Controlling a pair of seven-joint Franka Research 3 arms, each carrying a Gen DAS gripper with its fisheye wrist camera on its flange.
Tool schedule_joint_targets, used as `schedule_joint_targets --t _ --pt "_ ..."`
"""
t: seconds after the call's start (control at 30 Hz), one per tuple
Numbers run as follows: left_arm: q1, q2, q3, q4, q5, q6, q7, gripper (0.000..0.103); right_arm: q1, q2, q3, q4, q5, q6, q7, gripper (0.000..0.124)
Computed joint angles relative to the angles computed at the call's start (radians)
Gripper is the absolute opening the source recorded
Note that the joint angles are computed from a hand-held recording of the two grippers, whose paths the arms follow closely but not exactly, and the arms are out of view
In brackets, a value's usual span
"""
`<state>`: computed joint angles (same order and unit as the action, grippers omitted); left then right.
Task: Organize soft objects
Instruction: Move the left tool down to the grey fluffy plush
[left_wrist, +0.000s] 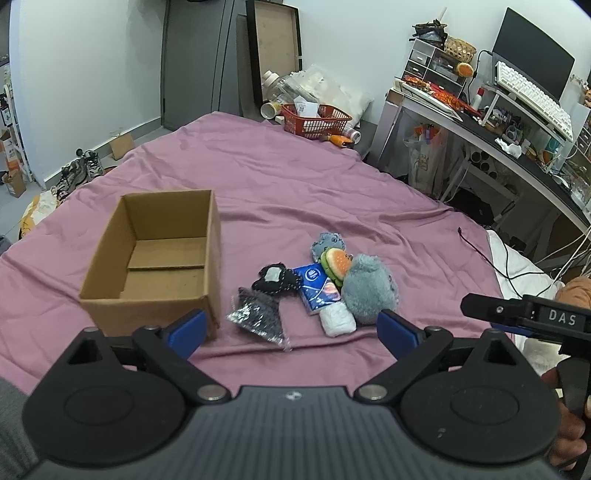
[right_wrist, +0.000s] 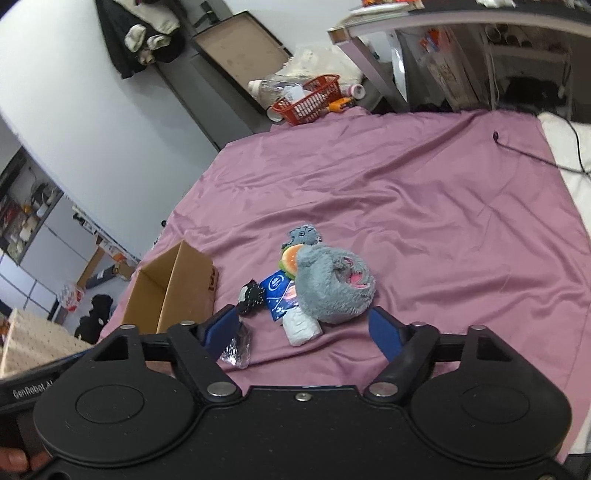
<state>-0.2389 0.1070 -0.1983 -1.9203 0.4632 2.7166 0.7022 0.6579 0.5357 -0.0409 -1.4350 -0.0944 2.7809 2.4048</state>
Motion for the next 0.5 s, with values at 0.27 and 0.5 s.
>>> schedule_joint_targets --t 0.27,0.5 --pt "-0.035 0.127 0.010 0.135 0.029 -0.035 -0.022 0.085 -0.035 0.072 -0.005 0.057 0.076 -0.002 0.081 0.065" --pt "-0.060 0.240 0.015 0.259 -0.008 -0.064 0.000 0.069 -0.070 0.133 0.015 0.108 0.144 0.001 0.095 0.057"
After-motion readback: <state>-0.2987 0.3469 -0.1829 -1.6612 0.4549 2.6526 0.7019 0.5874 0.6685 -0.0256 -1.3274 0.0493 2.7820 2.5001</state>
